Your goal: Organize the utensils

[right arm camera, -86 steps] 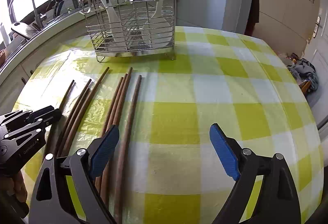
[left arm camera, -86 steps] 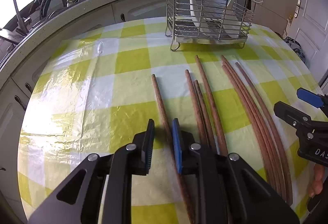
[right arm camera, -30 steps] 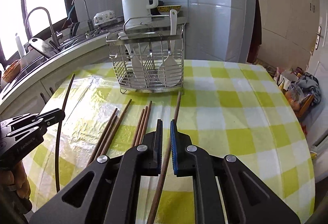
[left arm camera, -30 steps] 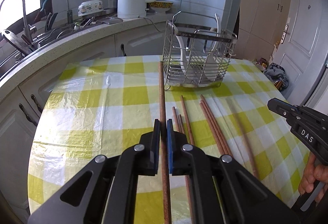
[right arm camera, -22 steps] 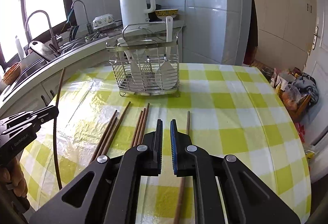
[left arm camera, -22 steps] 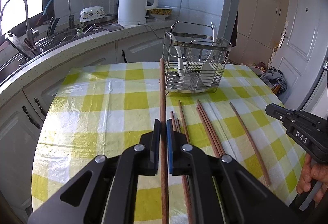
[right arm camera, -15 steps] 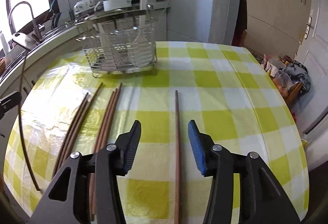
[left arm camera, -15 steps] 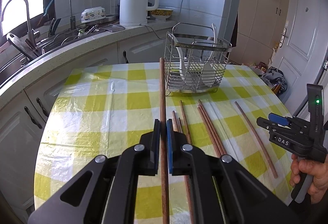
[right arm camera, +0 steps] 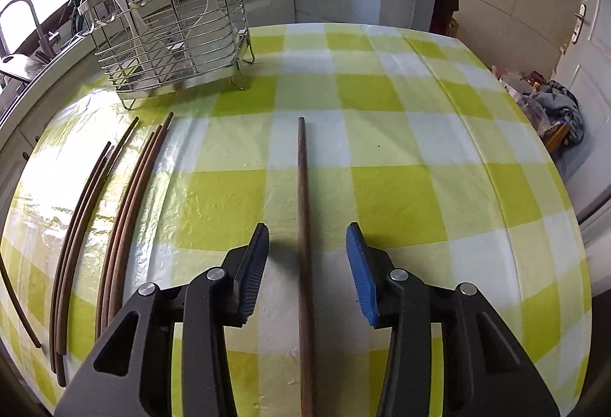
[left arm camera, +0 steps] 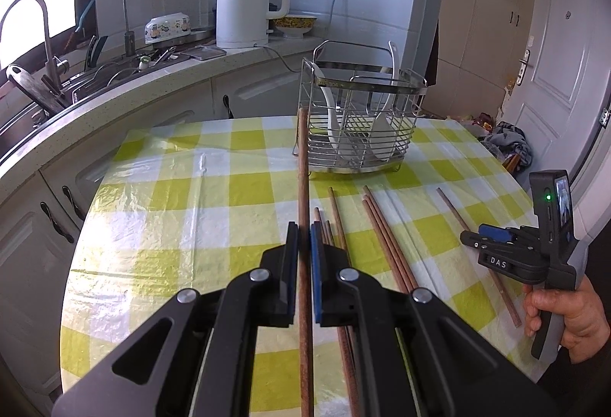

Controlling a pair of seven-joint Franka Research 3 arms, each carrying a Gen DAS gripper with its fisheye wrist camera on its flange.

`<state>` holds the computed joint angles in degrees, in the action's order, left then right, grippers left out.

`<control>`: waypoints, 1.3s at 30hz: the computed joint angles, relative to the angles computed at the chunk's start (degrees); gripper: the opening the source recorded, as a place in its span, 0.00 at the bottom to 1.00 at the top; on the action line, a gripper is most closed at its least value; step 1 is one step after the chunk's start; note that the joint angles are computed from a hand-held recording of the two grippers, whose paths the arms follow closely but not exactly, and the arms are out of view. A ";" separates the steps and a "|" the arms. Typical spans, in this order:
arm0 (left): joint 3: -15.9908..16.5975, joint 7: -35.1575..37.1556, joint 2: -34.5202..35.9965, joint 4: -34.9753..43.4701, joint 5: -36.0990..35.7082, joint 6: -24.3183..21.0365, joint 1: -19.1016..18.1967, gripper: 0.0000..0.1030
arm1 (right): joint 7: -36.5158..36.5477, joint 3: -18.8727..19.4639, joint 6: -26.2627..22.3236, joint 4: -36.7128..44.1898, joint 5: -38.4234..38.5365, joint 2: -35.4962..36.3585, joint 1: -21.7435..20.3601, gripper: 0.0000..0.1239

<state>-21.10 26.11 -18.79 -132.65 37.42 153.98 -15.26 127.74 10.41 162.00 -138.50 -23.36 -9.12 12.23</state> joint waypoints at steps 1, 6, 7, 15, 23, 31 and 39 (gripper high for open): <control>0.11 0.03 -0.03 -0.05 -0.07 0.06 -0.01 0.06 | -0.35 -0.01 -0.20 0.26 -0.09 0.16 0.04 0.28; 0.17 0.03 0.47 0.07 -0.09 0.45 -0.01 0.06 | -2.81 -0.23 -0.10 0.76 0.47 0.60 0.65 0.06; 0.25 0.16 0.51 0.03 -0.15 0.55 -0.06 0.06 | -2.76 -0.18 -0.16 0.83 0.10 0.62 0.60 0.06; 0.03 -0.62 -0.17 -0.31 0.28 0.49 0.15 0.06 | -3.47 0.34 3.91 -1.70 2.53 -3.28 0.39 0.06; -0.29 -1.11 -2.50 -1.10 0.39 0.74 0.54 0.06 | -5.66 3.72 6.47 -3.70 6.53 -11.24 -2.19 0.06; -0.90 -1.41 -4.84 -1.76 0.05 1.07 0.72 0.06 | -9.43 6.74 7.37 -5.61 12.23 -17.56 -3.93 0.06; -1.58 -1.66 -6.48 -2.27 -0.20 1.24 1.01 0.06 | -11.86 8.52 7.90 -7.07 15.82 -20.31 -4.74 0.06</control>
